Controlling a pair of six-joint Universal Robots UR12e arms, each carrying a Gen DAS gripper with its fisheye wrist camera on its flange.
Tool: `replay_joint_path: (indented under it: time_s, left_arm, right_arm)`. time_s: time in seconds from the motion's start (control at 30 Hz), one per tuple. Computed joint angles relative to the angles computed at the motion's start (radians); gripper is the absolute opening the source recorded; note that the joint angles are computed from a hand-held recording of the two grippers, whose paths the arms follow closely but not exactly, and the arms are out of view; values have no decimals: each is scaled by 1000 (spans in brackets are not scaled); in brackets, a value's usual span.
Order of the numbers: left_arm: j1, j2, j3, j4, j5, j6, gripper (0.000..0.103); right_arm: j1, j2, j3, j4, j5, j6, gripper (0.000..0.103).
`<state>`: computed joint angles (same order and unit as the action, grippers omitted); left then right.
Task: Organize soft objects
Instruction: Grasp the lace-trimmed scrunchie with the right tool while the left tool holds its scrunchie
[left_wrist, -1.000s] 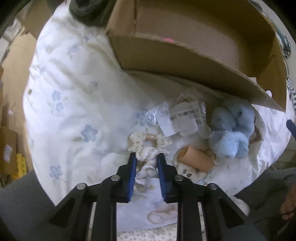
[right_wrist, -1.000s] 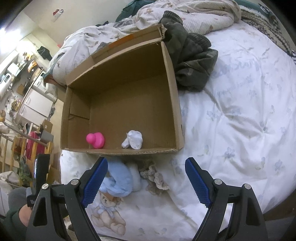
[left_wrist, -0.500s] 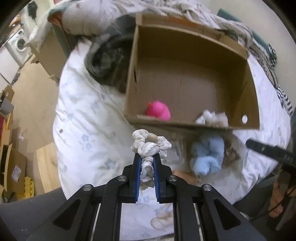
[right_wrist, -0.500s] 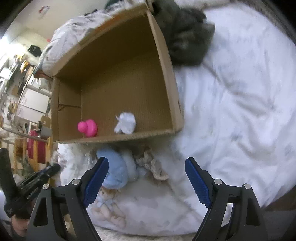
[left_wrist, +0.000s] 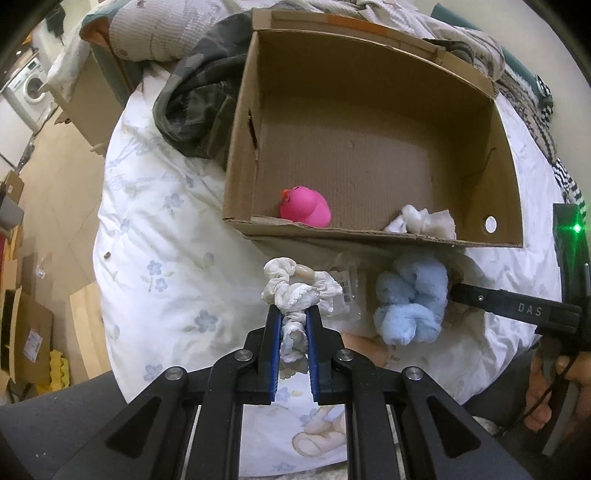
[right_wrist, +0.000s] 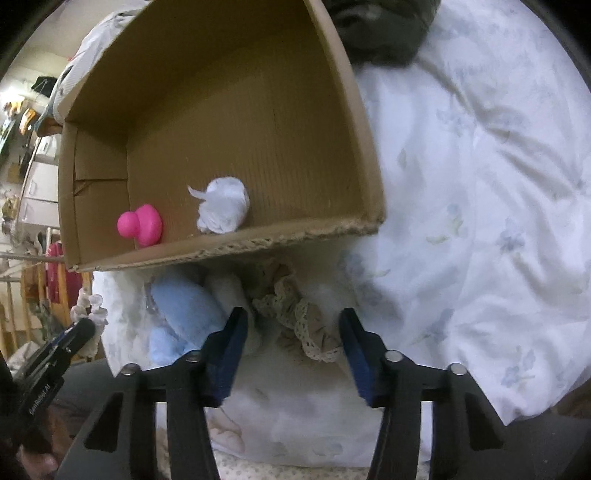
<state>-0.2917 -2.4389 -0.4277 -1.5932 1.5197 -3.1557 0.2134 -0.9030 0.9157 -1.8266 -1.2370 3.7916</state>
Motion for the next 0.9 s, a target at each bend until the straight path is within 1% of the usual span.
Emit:
replay_joint_path:
  time_s: [0.03, 0.07, 0.1, 0.13, 0.17, 0.2, 0.3, 0.37, 0.67, 0.8, 0.9]
  left_arm:
    - [-1, 0, 0, 3, 3, 2, 12]
    - [-1, 0, -1, 4, 4, 3, 12]
    - [-1, 0, -1, 4, 4, 3, 12]
    - [-1, 0, -1, 4, 4, 2, 12]
    - [-1, -1, 0, 3, 4, 2, 12]
    - [-2, -3, 5, -3, 2, -1, 12]
    - [2, -7, 16, -12, -21, -9, 12]
    - [2, -1, 7, 2, -16, -15, 12]
    - [5, 48, -81, 66, 1, -32, 12]
    - [7, 84, -137, 119, 23, -56, 12]
    - [8, 97, -150, 139, 18, -66, 12]
  right_arm:
    - [-2, -2, 7, -7, 12, 9, 51]
    - [-4, -2, 11, -11, 21, 13, 40]
    - [-4, -2, 12, -10, 27, 10, 33]
    - [-5, -2, 12, -10, 32, 8, 32]
    - [-4, -3, 12, -10, 29, 4, 25]
    - [-2, -2, 8, -6, 24, -4, 16]
    - [1, -7, 8, -11, 13, -26, 13]
    - [2, -16, 16, -22, 8, -37, 13]
    - [11, -69, 72, -100, -3, -52, 13]
    - [14, -95, 103, -177, 3, -38, 13]
    - [15, -119, 132, -237, 16, -34, 13]
